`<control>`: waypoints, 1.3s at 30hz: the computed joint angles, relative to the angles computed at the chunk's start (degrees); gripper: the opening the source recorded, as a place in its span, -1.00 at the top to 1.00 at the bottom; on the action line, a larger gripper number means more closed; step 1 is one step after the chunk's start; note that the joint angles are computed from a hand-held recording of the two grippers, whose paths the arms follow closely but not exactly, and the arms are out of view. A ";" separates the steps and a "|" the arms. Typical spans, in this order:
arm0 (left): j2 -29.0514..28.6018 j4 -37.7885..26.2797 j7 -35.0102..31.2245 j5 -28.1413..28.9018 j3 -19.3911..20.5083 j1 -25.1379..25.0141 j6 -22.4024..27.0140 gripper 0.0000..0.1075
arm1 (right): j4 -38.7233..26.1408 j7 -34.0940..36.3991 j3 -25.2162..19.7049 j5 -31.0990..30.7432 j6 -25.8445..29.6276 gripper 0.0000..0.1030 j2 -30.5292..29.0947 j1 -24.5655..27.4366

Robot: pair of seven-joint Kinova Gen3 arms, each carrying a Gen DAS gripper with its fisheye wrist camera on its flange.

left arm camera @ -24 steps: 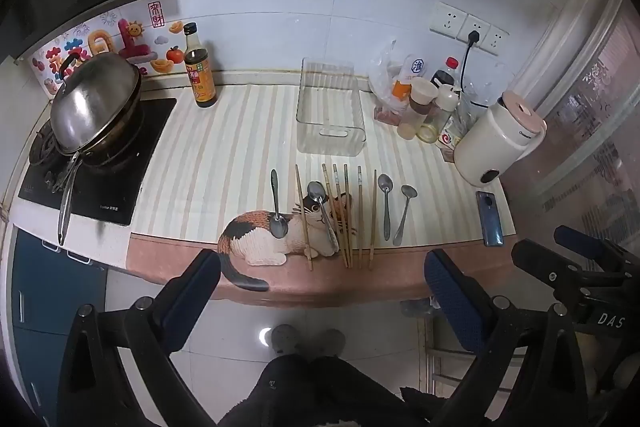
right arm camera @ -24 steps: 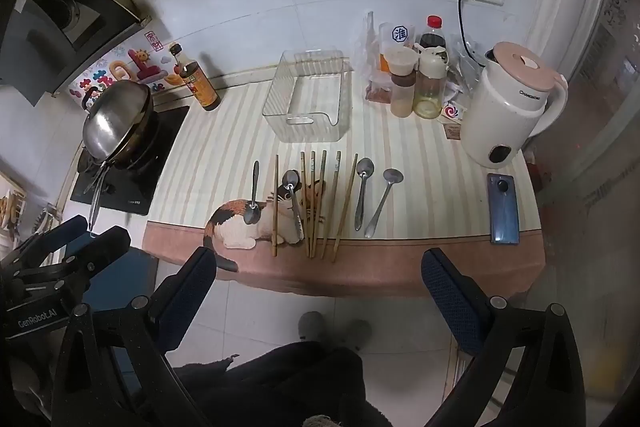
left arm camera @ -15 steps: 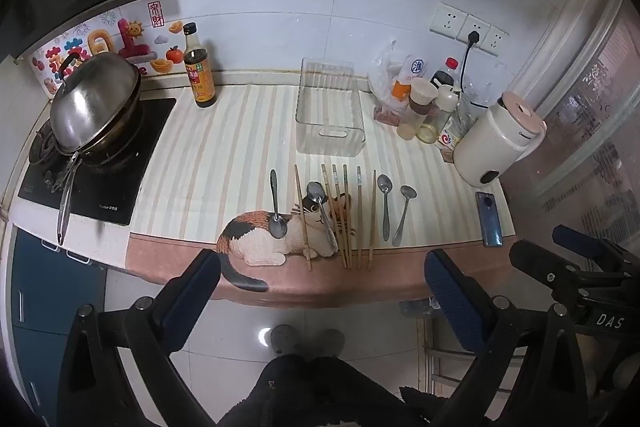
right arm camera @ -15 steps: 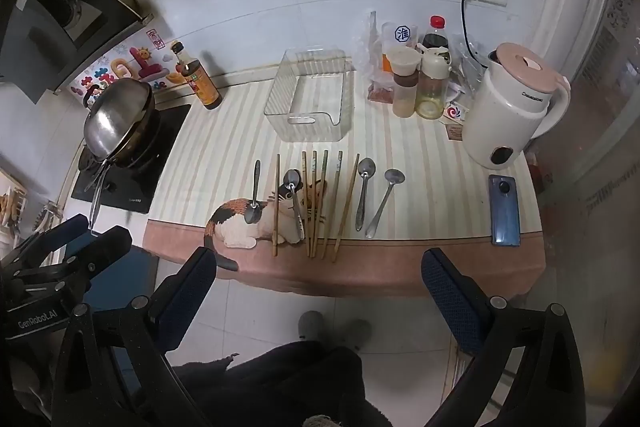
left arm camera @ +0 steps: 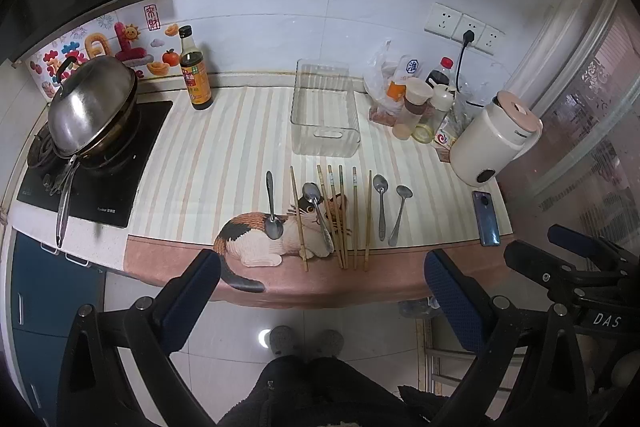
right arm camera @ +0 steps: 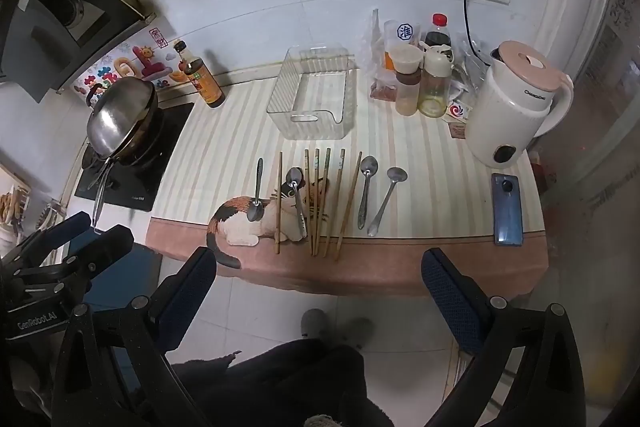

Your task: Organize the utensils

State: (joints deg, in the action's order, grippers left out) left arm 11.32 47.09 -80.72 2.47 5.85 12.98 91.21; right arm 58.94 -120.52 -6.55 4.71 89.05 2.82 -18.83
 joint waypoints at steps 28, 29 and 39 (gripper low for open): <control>0.70 -1.79 1.77 -0.20 0.13 1.25 0.72 -0.92 | -0.27 2.49 0.46 -2.20 0.27 -1.00 -1.04 2.03; 0.54 -1.60 1.83 -0.13 0.12 1.22 0.64 -0.92 | -0.50 2.52 0.43 -2.12 0.43 -1.00 -0.94 1.98; 0.19 -0.99 1.39 0.37 0.06 0.66 0.29 -0.92 | -1.17 2.04 0.28 -1.59 0.62 -1.00 -0.41 1.26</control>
